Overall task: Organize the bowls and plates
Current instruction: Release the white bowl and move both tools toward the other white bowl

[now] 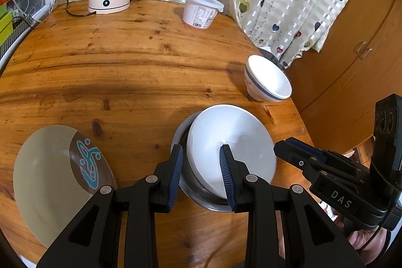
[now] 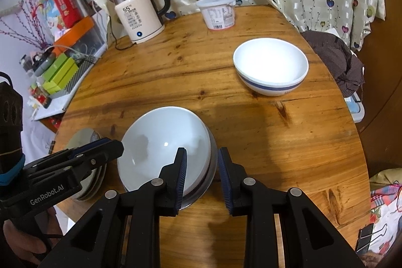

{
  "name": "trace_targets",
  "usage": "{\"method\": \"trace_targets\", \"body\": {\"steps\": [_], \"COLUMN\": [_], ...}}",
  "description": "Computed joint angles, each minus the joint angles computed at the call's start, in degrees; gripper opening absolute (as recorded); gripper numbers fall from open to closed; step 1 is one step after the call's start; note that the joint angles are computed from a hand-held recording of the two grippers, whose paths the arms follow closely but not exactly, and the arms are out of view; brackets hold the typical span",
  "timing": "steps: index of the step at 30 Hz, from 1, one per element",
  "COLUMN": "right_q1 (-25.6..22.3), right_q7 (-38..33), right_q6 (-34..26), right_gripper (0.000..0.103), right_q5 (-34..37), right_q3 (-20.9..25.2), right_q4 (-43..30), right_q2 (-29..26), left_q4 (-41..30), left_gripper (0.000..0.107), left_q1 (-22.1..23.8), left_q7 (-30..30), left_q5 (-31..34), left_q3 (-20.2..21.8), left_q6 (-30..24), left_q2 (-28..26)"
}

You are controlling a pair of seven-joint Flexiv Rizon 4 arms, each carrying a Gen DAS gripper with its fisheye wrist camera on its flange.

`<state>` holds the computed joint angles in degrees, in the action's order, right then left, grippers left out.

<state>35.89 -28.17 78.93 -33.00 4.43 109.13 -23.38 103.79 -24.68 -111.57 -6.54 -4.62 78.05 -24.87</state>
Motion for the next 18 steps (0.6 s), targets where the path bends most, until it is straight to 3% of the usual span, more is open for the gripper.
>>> {"method": "trace_targets", "body": {"steps": [18], "right_q1": [-0.2], "right_q7": [-0.1], "right_q6": [-0.4], "right_gripper": [0.028], "right_q5": [-0.2], "right_q3": [0.2], "right_q4": [-0.3], "right_q2": [0.6], "left_q4": [0.4], "left_gripper": [0.031], "left_q1": [0.3], "left_q7": [0.8], "left_q5": [-0.5], "left_q3": [-0.5], "left_q6": [1.2], "left_q2": [0.4]}}
